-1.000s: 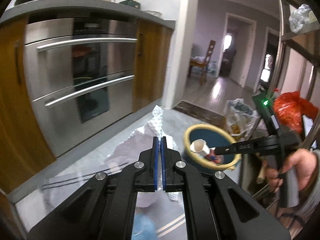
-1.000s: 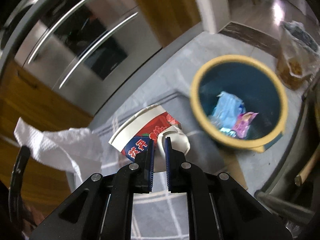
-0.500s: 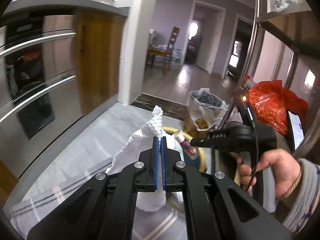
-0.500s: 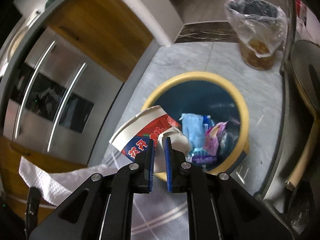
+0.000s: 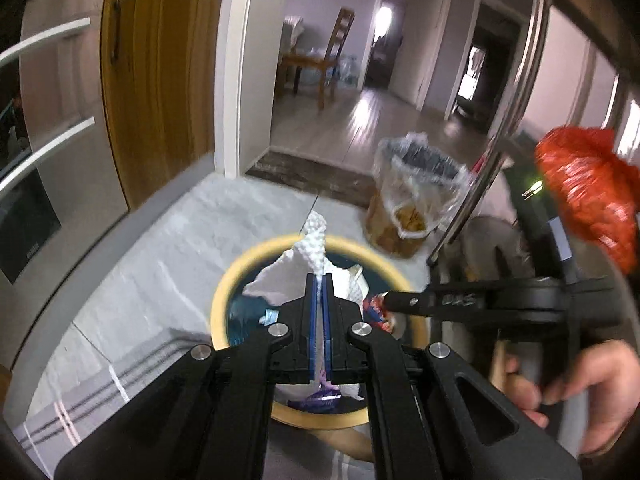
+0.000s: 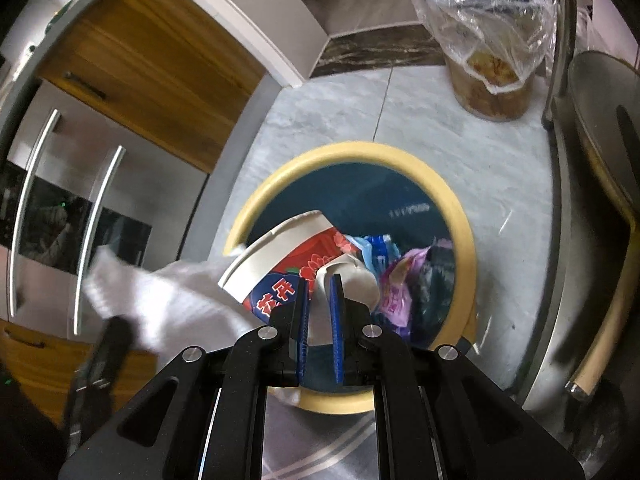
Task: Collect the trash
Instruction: 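Open both tools to drop the cup and tissue into the bin, then move both open tools back over the blue mask and white box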
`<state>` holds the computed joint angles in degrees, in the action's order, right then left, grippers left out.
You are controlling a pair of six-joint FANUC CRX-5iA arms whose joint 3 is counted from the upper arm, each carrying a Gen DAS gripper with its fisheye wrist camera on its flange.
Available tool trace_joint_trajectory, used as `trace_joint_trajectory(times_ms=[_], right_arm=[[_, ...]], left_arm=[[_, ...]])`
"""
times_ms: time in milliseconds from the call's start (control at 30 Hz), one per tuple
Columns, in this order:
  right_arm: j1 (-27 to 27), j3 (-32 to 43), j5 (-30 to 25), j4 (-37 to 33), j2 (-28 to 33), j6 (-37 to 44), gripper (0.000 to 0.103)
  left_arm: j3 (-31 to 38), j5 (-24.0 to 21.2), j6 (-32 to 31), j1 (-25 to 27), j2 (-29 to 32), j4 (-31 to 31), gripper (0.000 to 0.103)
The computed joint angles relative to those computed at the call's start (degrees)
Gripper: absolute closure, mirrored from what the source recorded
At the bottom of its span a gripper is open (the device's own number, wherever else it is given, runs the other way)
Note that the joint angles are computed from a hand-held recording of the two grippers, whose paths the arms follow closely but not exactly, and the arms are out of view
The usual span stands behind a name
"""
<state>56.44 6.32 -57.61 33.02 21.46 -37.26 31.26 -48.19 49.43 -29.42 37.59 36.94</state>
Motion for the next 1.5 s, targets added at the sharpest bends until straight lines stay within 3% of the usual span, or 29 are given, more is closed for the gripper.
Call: trace_joint_trajectory(times_ms=[367, 533, 633, 833, 967, 1067, 1333, 1500], right_arm=[[-0.7, -1.1, 3.2, -0.7, -0.2, 0.4, 0.091], [-0.7, 1.0, 1.5, -1.0, 0.8, 3.3, 0.090], [-0.6, 1.3, 1.1, -1.2, 1.0, 3.1, 0.089], [-0.4, 4.8, -1.6, -2.8, 2.6, 5.9, 0.072], [0.3, 10.7, -8.0, -3.9, 5.5, 9.4, 0.032], [1.2, 15.7, -13.9, -3.3, 8.0, 12.2, 0.020], [4.3, 24.8, -24.1, 2.4, 12.7, 13.6, 0.014], [6.8, 33.1, -29.0, 7.6, 17.2, 16.6, 0.012]], left_arm=[[2.6, -2.4, 4.6, 0.4, 3.2, -4.5, 0.099], [-0.2, -1.1, 4.4, 1.2, 1.4, -4.0, 0.064], [-2.0, -0.1, 4.2, 1.7, 0.0, -4.0, 0.062], [-8.2, 2.1, 3.1, 3.1, -4.4, -3.4, 0.043], [-10.7, 3.3, 5.1, 4.0, -7.1, -6.2, 0.031], [-13.4, 3.5, 5.4, 5.3, -9.9, -6.0, 0.024], [-25.3, 6.9, -3.5, 8.8, -21.6, -1.5, 0.020], [-32.6, 6.6, -8.5, 12.0, -29.2, 1.9, 0.016]])
